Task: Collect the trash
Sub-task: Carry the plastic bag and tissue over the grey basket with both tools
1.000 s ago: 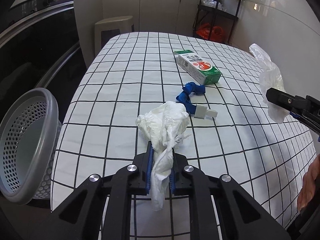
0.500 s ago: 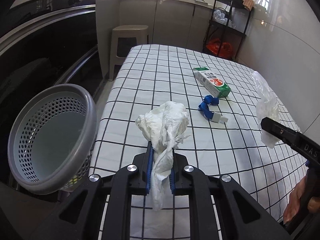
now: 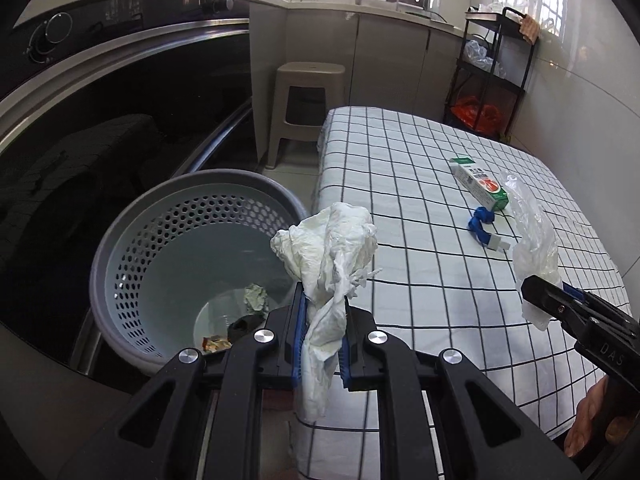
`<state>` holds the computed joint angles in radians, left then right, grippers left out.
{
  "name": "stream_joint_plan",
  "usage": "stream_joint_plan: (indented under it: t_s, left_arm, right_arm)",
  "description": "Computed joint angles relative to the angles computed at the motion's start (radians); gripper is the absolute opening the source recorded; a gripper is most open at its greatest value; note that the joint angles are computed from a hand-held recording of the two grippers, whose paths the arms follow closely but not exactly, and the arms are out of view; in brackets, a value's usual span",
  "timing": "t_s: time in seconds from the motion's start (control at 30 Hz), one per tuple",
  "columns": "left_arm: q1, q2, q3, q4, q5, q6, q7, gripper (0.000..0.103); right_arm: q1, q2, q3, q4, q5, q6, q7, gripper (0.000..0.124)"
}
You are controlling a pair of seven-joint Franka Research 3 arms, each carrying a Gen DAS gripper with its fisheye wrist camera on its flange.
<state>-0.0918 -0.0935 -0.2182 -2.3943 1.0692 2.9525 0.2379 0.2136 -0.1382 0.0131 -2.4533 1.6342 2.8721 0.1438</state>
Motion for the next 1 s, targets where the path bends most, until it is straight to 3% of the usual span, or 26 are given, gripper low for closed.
stream_joint_plan:
  t_s: [0.47, 0.6, 0.83, 1.0]
  left_arm:
    - [0.114, -0.015, 0.051, 0.012, 0.223, -0.071, -0.205, 0.014]
    - [0.128, 0.012, 0.087, 0.008, 0.167, -0.026, -0.155, 0.014]
    - [0.142, 0.044, 0.104, 0.019, 0.130, -0.017, -0.113, 0.014]
    - [0.149, 0.078, 0.127, 0.014, -0.039, 0.040, 0.031, 0.014]
  right_arm:
    - [0.092, 0.075, 0.059, 0.130, -0.086, 0.049, 0.088, 0.038]
    - [0.107, 0.126, 0.071, 0.174, -0.142, 0.056, 0.137, 0.038]
    - [0.119, 0.231, 0.102, 0.253, -0.254, 0.055, 0.229, 0.039]
    - [0.116, 0.288, 0.128, 0.306, -0.353, 0.052, 0.308, 0.039]
